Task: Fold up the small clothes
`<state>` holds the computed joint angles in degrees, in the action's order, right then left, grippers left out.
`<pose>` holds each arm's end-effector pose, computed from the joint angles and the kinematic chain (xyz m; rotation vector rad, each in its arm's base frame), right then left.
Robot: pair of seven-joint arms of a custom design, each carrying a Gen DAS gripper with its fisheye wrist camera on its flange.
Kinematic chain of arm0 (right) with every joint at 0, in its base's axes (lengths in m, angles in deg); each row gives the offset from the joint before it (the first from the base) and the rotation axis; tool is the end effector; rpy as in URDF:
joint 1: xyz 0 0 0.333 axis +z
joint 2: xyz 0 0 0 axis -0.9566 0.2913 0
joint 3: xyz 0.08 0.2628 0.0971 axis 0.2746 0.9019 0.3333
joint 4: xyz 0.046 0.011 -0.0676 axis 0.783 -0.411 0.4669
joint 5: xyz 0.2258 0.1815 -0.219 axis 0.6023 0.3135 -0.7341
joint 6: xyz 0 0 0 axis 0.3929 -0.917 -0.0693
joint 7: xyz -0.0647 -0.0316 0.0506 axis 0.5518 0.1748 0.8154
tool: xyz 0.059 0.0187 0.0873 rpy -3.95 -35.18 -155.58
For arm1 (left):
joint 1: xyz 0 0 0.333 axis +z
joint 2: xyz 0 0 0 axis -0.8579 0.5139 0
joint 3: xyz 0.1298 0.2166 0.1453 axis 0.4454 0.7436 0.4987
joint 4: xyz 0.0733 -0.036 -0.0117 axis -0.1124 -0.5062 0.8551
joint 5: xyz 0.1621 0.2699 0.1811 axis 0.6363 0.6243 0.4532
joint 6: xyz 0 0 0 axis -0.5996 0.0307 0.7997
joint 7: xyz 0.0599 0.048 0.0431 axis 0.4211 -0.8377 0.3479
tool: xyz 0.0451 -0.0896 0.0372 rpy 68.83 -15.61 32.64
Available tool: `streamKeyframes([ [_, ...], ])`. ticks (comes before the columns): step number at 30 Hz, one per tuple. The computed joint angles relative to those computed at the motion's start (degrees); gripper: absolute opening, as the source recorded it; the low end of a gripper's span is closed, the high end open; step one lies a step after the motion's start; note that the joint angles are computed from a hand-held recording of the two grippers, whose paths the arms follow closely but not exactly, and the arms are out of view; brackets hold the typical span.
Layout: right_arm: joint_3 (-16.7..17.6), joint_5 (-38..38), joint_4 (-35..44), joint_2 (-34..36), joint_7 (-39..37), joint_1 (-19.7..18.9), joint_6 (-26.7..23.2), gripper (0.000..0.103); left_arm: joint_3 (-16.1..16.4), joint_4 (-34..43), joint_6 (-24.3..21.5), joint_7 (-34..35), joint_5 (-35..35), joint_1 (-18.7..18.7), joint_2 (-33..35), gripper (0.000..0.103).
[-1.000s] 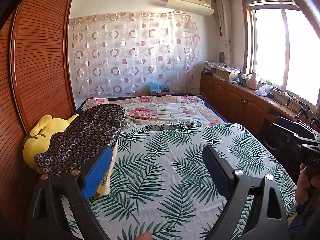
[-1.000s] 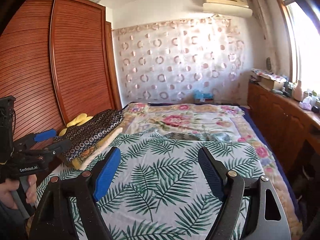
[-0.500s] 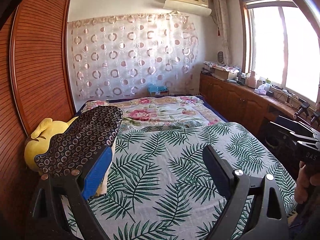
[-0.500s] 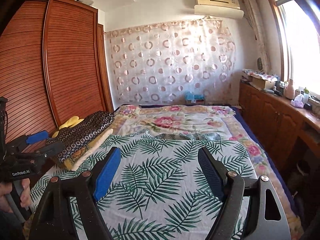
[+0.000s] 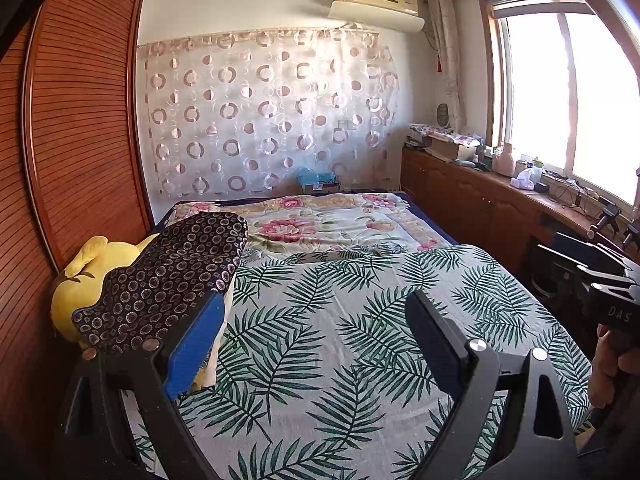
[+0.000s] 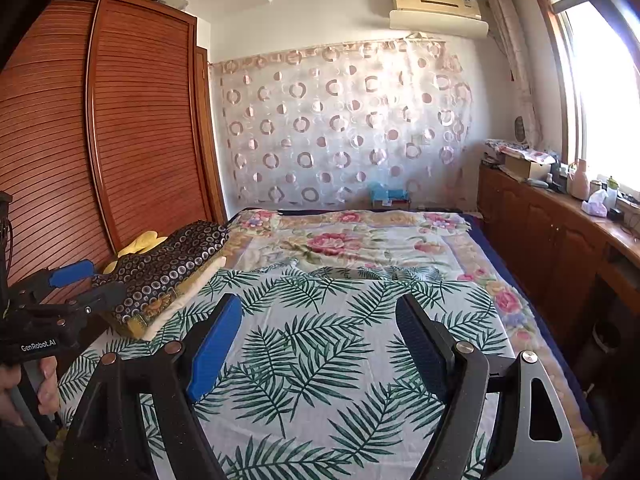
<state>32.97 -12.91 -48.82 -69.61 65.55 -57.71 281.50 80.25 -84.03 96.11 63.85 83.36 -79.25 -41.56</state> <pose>0.5231 0.0989 0.5101 -1.4233 1.4138 -0.9575 0.5888 -0.2817 0.5185 -1.2789 1.8408 -1.1719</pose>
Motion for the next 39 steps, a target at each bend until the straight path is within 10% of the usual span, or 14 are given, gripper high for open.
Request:
streamKeyframes([
  [39,-0.41,-6.08,-1.60,-0.65,5.09,-1.51,-0.41,0.081,0.39,-0.04,-0.03,-1.35,1.29,-0.25,-0.14,0.092],
])
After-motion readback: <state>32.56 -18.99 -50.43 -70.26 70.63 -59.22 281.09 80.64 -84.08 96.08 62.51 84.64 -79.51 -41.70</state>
